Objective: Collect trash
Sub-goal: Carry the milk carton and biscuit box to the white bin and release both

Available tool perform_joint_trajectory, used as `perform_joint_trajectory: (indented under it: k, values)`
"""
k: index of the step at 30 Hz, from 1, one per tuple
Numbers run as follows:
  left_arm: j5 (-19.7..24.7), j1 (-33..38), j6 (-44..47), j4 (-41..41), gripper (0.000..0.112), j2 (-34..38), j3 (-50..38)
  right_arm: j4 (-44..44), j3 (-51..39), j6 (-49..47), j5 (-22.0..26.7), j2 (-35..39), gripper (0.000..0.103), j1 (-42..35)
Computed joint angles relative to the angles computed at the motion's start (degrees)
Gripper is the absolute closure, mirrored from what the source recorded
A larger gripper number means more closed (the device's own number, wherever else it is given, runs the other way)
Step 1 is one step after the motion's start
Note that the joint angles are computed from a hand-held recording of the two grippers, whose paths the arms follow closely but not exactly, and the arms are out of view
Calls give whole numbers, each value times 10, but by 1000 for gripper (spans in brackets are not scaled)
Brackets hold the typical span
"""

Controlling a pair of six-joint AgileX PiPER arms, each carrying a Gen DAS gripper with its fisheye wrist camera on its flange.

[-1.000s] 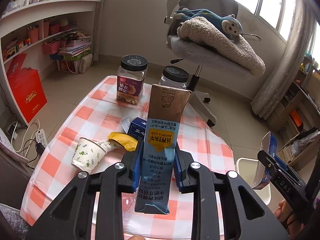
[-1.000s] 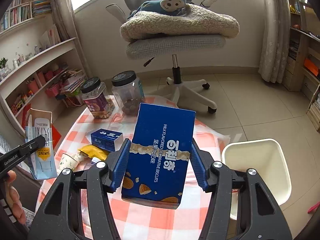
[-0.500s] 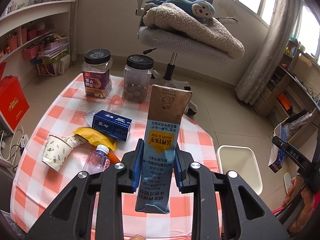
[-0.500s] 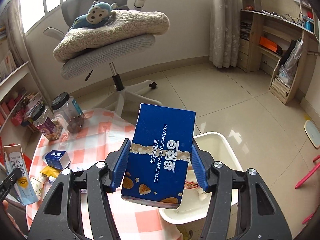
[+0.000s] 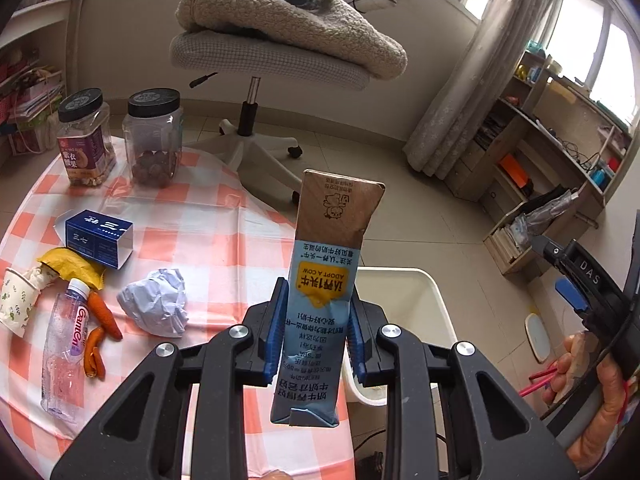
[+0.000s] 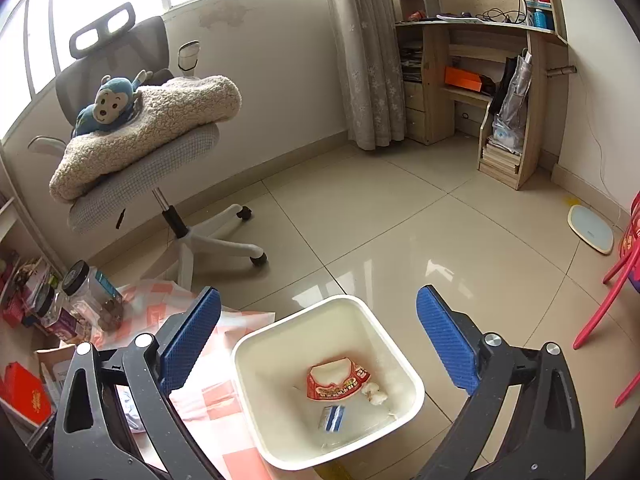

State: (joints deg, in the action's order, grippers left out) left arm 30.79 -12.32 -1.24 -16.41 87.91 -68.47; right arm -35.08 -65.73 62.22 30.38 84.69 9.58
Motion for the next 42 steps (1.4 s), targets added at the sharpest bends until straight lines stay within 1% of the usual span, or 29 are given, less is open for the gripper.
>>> perform_joint_trajectory:
  k: [4, 10, 12, 13, 14, 15, 19, 21, 22, 23, 24, 26, 28, 32, 34, 35, 38, 40, 42]
  values:
    - [4, -67, -66, 48, 85, 46, -48, 57, 16, -38, -28, -23, 9, -46]
    - [18, -139, -118, 82, 85, 106, -120, 31, 37, -9, -35, -52, 8, -75]
    - [26, -152, -113, 68, 84, 128, -145, 11, 46, 9, -36, -62, 9, -80]
    - [36, -153, -98, 46, 82, 143, -165, 5, 50, 15, -37, -67, 8, -84]
    - [44, -155, -94, 39, 70, 157, -182, 5, 53, 16, -40, -70, 8, -89]
    - [48, -161, -101, 49, 61, 166, -195, 7, 55, 15, -42, -72, 8, -94]
    - [43, -173, -126, 95, 58, 160, -195, 0, 58, 19, -43, -73, 8, -99]
    - [37, -178, -167, 150, 53, 151, -187, -34, 58, 45, -31, -71, 7, -86]
    - [31, -178, -186, 172, 52, 145, -179, -59, 59, 66, -23, -70, 7, -76]
    - [24, -176, -199, 186, 48, 138, -169, -87, 60, 89, -14, -69, 7, -65]
    - [18, -174, -213, 199, 41, 131, -160, -115, 59, 110, 0, -66, 7, -52]
    - [2, -170, -253, 241, 32, 115, -135, -171, 57, 154, 37, -56, 7, -19]
    - [-5, -177, -337, 334, 31, 100, -110, -199, 52, 170, 68, -43, 7, 7]
    - [5, -192, -515, 532, 26, 70, -60, -236, 43, 190, 117, -20, 7, 53]
    - [18, -199, -615, 631, 22, 52, -29, -252, 37, 199, 137, -12, 7, 77]
    - [28, -197, -638, 653, 21, 46, -21, -260, 35, 205, 145, -8, 7, 89]
    - [44, -176, -634, 652, 21, 32, -15, -270, 22, 201, 165, 5, 7, 127]
    - [54, -165, -656, 681, 21, 18, -4, -279, 11, 202, 179, 15, 7, 154]
    - [53, -148, -647, 676, 19, 1, 7, -282, -1, 204, 190, 26, 7, 178]
